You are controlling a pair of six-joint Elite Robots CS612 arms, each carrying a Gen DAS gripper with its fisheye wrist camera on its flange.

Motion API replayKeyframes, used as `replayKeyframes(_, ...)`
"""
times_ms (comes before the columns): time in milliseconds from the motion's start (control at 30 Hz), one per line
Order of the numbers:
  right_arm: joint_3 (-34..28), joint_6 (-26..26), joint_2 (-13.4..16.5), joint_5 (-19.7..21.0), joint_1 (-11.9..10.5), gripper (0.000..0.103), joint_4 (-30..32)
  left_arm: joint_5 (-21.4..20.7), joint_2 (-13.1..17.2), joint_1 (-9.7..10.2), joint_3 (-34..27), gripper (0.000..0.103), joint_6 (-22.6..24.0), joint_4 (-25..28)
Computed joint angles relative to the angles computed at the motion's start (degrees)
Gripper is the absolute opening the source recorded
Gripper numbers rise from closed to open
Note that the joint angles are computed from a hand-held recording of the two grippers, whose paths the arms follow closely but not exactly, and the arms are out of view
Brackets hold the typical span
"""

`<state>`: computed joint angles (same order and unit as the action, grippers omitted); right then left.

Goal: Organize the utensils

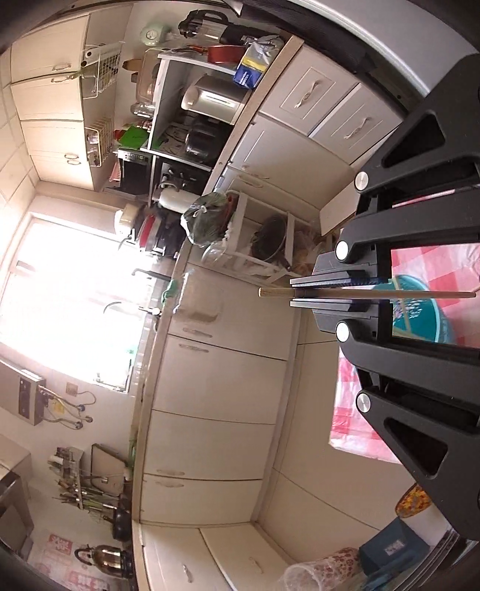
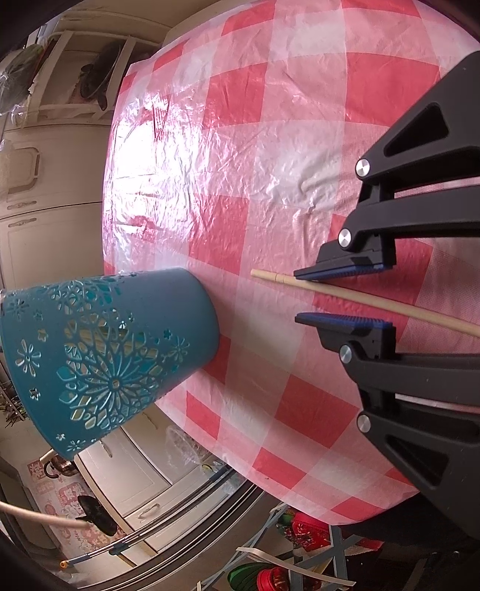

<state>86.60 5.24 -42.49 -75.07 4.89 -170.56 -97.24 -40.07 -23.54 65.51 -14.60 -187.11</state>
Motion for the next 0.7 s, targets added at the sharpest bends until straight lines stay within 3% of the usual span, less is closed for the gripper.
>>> replayKeyframes(167, 0.0, -0.7, 0.0, 0.4, -0.1, 0.023, 0.2, 8.6, 2.9, -0.96, -5.9, 0.005, 2.0, -0.2)
replayKeyframes(333, -0.1, -0.7, 0.0, 1.2, -0.2, 0.026, 0.2, 13.6, 6.6, -1.67, -10.2, 0.005, 2.7, 3.0)
replayKeyframes(500, 0.0, -0.7, 0.0, 1.5, -0.3, 0.026, 0.1, 13.6, 8.6, -1.71, -10.8, 0.005, 3.0, 7.4)
replayKeyframes(700, 0.1, -0.8, 0.0, 1.7, -0.4, 0.026, 0.0, 12.5, 7.6, -1.64, -7.1, 0.006, 4.7, 8.8)
